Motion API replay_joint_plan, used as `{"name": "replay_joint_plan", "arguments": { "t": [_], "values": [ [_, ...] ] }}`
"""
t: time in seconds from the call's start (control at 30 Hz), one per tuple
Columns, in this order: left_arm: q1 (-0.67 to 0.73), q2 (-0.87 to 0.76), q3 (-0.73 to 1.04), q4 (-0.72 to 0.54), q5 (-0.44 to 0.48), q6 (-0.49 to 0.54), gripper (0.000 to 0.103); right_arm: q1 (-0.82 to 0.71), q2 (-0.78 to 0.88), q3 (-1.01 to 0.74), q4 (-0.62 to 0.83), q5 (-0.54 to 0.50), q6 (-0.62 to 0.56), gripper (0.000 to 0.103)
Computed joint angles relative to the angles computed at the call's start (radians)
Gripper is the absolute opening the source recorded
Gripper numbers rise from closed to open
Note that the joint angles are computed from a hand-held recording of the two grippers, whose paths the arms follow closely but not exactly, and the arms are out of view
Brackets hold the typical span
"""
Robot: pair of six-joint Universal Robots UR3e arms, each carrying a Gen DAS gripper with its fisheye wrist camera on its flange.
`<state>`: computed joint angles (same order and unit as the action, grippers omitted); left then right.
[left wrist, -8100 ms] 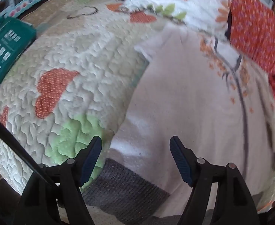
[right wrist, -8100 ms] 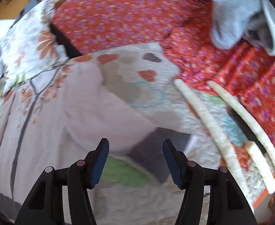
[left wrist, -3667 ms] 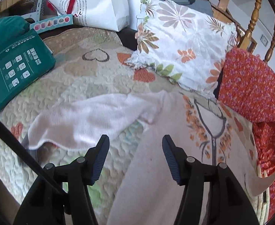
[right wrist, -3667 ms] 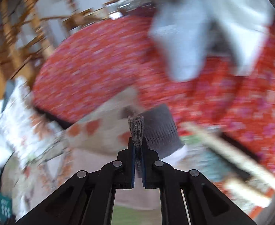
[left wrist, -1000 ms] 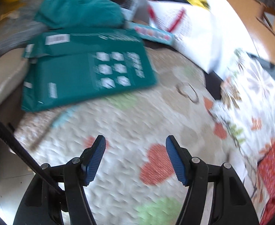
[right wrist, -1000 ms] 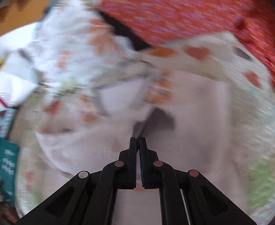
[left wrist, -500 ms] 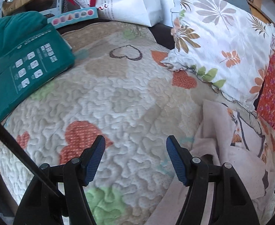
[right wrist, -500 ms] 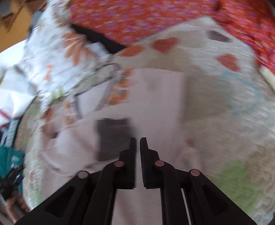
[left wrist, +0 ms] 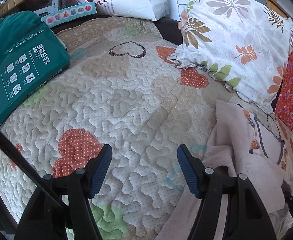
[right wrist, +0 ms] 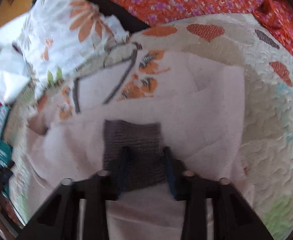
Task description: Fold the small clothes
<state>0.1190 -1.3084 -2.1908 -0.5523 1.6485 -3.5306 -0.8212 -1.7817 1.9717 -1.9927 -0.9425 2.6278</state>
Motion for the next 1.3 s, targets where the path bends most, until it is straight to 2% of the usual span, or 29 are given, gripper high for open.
{"name": "replay_joint_plan", "arguments": {
  "t": [0.07, 0.17, 0.23, 0.3, 0.37, 0.43, 0.47, 0.53, 0.6, 0.67, 0.77, 0.87, 0.97, 1.07, 1.23, 1.3],
  "values": [
    [0.004, -0.009, 0.004, -0.003, -0.004, 0.002, 0.066, -0.064, -0.063, 0.003, 0.046, 0.044, -0.031, 0.007],
    [0.019, -0.019, 0.010, -0.013, -0.029, -0.004, 0.066, -0.141, -0.123, -0.001, 0.060, 0.040, -0.046, 0.007],
    [0.018, -0.033, 0.017, -0.013, -0.035, -0.013, 0.066, -0.156, -0.135, 0.017, -0.029, -0.047, -0.023, 0.007],
    [0.012, -0.047, 0.024, -0.013, -0.047, -0.013, 0.066, -0.135, -0.105, 0.011, -0.075, -0.143, 0.004, 0.015],
    [0.006, -0.065, 0.034, -0.019, -0.069, -0.002, 0.066, -0.133, -0.140, 0.036, -0.121, -0.197, 0.044, 0.015],
    [-0.004, -0.078, 0.044, -0.026, -0.070, 0.000, 0.066, -0.173, -0.253, 0.082, -0.124, -0.145, 0.047, 0.021],
    [-0.008, -0.080, 0.048, -0.034, -0.070, -0.001, 0.066, -0.170, -0.308, 0.096, -0.125, -0.105, 0.059, 0.031],
    [-0.003, -0.070, 0.048, -0.048, -0.076, -0.004, 0.066, -0.085, -0.309, 0.068, -0.114, -0.054, 0.075, 0.033],
    [0.016, -0.049, 0.037, -0.055, -0.089, -0.003, 0.066, 0.076, -0.209, -0.005, -0.087, -0.020, 0.089, 0.033],
    [0.040, -0.022, 0.024, -0.065, -0.090, 0.001, 0.066, 0.251, -0.083, -0.067, -0.124, -0.003, 0.146, 0.033],
    [0.089, 0.027, -0.001, -0.079, -0.105, 0.023, 0.066, 0.540, 0.117, -0.146, -0.302, -0.106, 0.253, 0.033],
    [0.154, 0.083, -0.031, -0.099, -0.129, 0.060, 0.066, 0.786, 0.390, -0.355, -0.323, -0.195, 0.305, 0.033],
    [0.221, 0.139, -0.062, -0.129, -0.170, 0.102, 0.066, 0.933, 0.612, -0.574, -0.320, -0.343, 0.373, 0.032],
    [0.260, 0.172, -0.080, -0.153, -0.198, 0.151, 0.066, 1.026, 0.865, -0.875, -0.204, -0.510, 0.413, 0.006],
    [0.292, 0.215, -0.104, -0.161, -0.200, 0.210, 0.066, 1.078, 1.146, -1.379, -0.017, -0.628, 0.462, 0.006],
    [0.310, 0.230, -0.111, -0.174, -0.211, 0.224, 0.066, 1.078, 1.213, -1.558, 0.107, -0.622, 0.473, 0.007]
  ]
}}
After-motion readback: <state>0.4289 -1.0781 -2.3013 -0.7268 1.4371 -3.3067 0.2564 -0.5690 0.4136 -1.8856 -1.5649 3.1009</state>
